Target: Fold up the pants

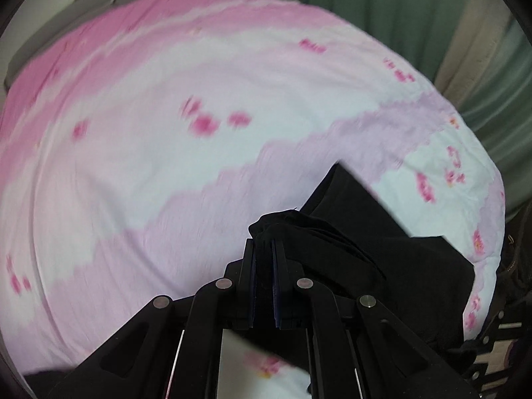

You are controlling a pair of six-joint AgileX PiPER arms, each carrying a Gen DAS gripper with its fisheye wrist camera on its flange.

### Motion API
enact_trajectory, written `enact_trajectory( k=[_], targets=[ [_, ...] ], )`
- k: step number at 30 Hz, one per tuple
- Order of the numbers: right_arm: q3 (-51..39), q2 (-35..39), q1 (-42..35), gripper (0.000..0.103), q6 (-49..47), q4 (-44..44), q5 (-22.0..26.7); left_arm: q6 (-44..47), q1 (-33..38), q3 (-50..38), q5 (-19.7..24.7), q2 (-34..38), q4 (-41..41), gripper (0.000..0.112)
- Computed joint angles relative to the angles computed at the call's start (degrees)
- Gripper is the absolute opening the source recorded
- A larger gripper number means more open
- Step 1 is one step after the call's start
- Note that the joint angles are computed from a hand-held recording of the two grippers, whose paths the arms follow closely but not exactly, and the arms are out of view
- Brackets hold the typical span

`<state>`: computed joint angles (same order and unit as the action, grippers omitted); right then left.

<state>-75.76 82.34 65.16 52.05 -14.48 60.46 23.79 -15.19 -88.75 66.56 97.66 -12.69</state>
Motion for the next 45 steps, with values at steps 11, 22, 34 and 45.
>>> enact_trajectory(
  k=[11, 22, 34, 45],
  targets=[
    [-4.4, 14.2, 2.3, 0.021, -11.1, 13.3, -2.1, 2.5, 10.6, 20.6, -6.4, -8.3, 4.9, 0.061],
    [6.7, 2.5, 1.1, 0.047, -8.8, 22.1, -5.6, 6.5, 23.7, 36.4, -0.1, -27.4, -9.4, 0.061],
    [23.4, -13.0, -7.0, 0.051, 5.1, 13.1, 4.4, -20.2, 8.1, 58.9, -2.6, -44.5, -18.6, 0.039],
    [29.0, -13.0, -7.9, 0.051, 2.1, 15.7, -0.4, -25.5, 3.9, 65.7, -11.1, -42.4, -22.6, 0.036]
  ],
)
